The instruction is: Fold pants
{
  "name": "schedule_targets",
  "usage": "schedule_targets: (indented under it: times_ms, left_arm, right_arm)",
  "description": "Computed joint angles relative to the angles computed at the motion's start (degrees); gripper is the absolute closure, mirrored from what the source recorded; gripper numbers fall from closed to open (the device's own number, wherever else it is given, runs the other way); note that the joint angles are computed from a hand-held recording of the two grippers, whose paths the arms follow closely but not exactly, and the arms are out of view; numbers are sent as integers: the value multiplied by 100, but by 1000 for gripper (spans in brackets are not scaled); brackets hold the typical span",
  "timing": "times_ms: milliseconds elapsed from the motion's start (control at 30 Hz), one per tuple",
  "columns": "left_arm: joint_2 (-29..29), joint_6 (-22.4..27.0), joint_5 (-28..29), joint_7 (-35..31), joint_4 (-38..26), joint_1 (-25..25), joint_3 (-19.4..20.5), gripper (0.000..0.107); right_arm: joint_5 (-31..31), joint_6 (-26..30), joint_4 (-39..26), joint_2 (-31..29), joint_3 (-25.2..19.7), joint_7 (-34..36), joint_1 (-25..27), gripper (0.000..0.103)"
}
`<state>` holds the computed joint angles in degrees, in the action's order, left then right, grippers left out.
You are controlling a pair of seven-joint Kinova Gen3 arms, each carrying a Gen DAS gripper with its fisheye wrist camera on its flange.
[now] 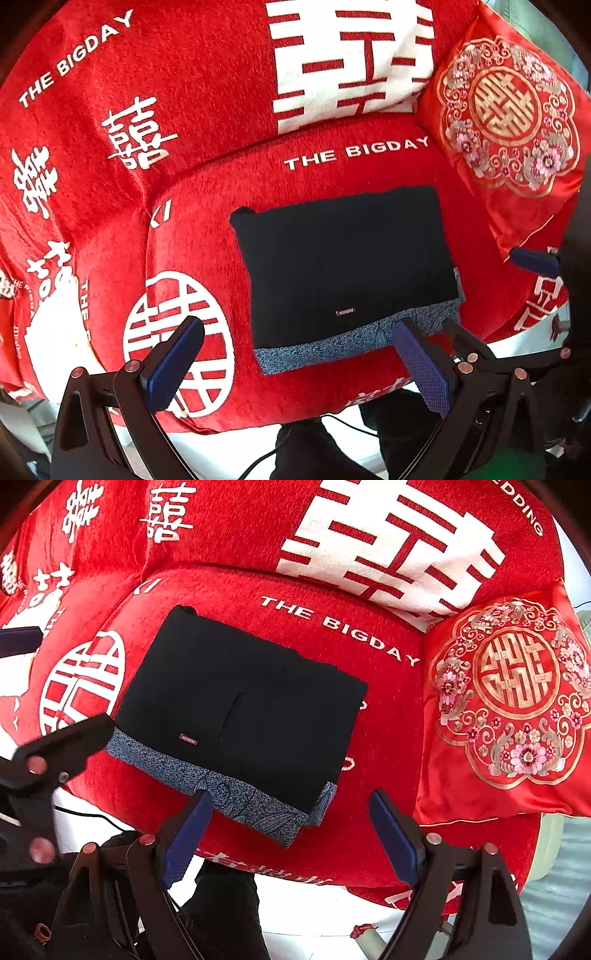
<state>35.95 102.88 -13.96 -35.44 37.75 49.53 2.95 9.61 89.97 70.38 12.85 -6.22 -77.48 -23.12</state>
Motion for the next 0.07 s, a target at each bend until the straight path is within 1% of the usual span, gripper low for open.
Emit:
schedule_targets:
  times_ms: [67]
  left_arm:
    - [10,-8,9,15,-34,-8,0,4]
  right_arm:
    - [-15,-9,12,-5,6,2,15,15]
